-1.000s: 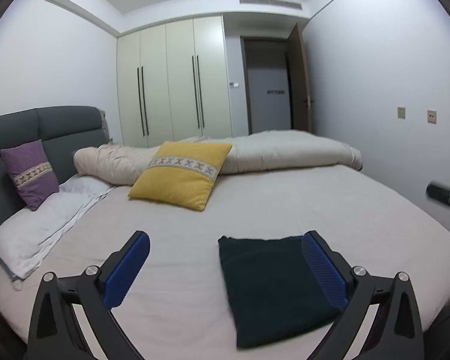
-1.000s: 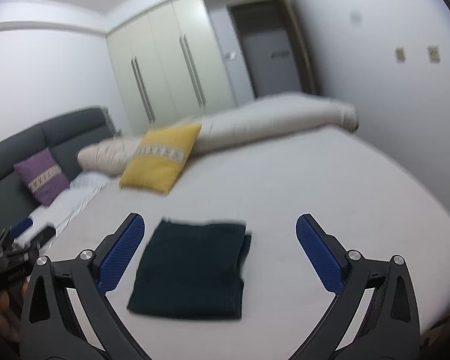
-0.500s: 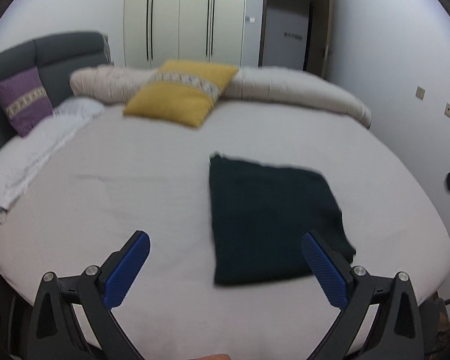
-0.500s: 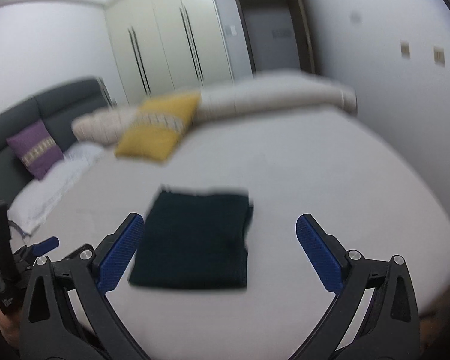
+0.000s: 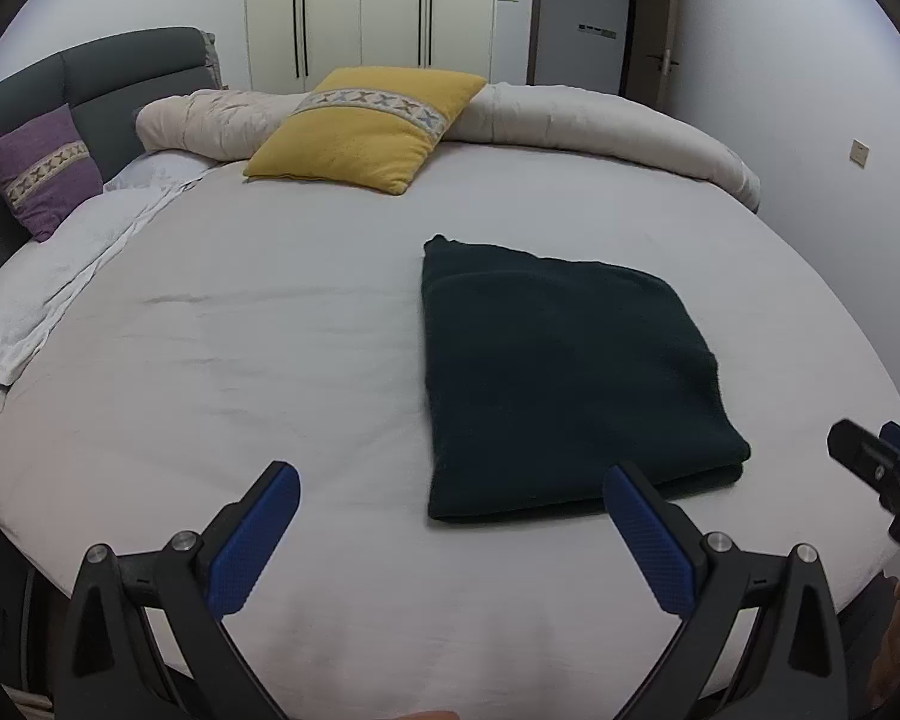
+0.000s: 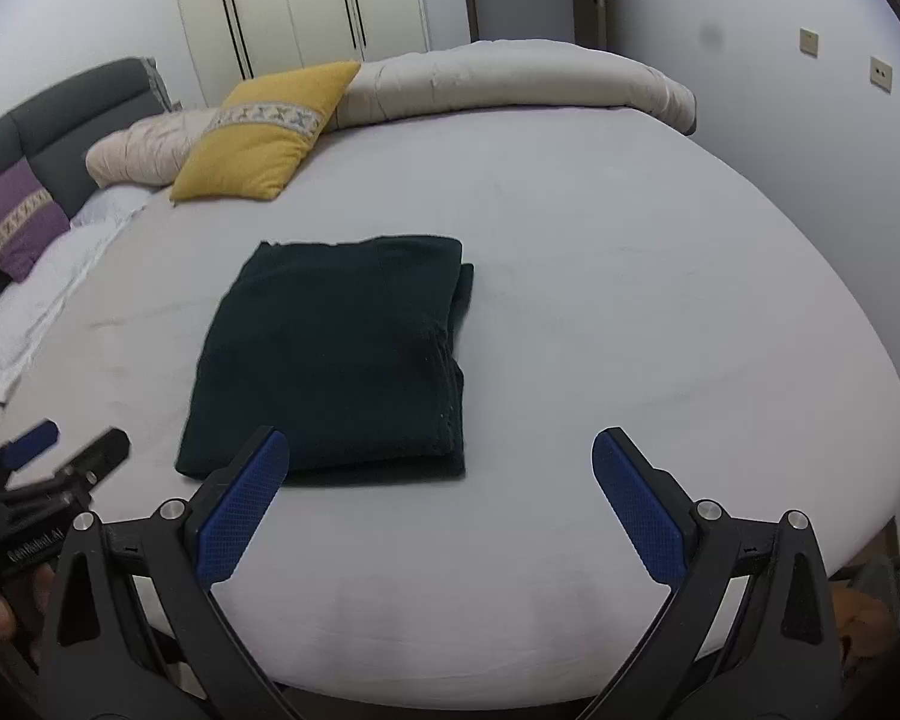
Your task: Fold small clothes
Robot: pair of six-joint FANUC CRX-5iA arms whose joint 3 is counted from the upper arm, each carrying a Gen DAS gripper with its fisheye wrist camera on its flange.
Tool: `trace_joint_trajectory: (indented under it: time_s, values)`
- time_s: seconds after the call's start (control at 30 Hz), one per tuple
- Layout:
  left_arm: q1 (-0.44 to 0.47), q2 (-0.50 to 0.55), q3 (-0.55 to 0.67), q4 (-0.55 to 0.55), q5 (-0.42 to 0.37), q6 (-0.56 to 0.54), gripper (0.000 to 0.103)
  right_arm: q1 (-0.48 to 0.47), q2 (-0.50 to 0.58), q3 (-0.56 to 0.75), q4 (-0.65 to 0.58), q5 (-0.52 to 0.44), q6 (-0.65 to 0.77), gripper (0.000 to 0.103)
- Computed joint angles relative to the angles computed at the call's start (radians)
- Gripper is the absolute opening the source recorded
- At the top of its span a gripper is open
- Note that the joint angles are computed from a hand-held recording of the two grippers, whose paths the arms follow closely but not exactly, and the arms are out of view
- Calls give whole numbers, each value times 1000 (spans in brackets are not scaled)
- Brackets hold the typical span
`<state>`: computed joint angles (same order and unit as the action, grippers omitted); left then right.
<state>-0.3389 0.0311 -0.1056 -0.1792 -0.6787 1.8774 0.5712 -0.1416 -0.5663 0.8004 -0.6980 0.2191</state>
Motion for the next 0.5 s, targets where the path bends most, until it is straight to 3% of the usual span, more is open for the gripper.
trace_joint_trajectory:
  time_s: [0.5]
  values:
    - [16, 15, -5, -25, 3, 21, 103, 9, 51, 11, -14, -12, 54, 103]
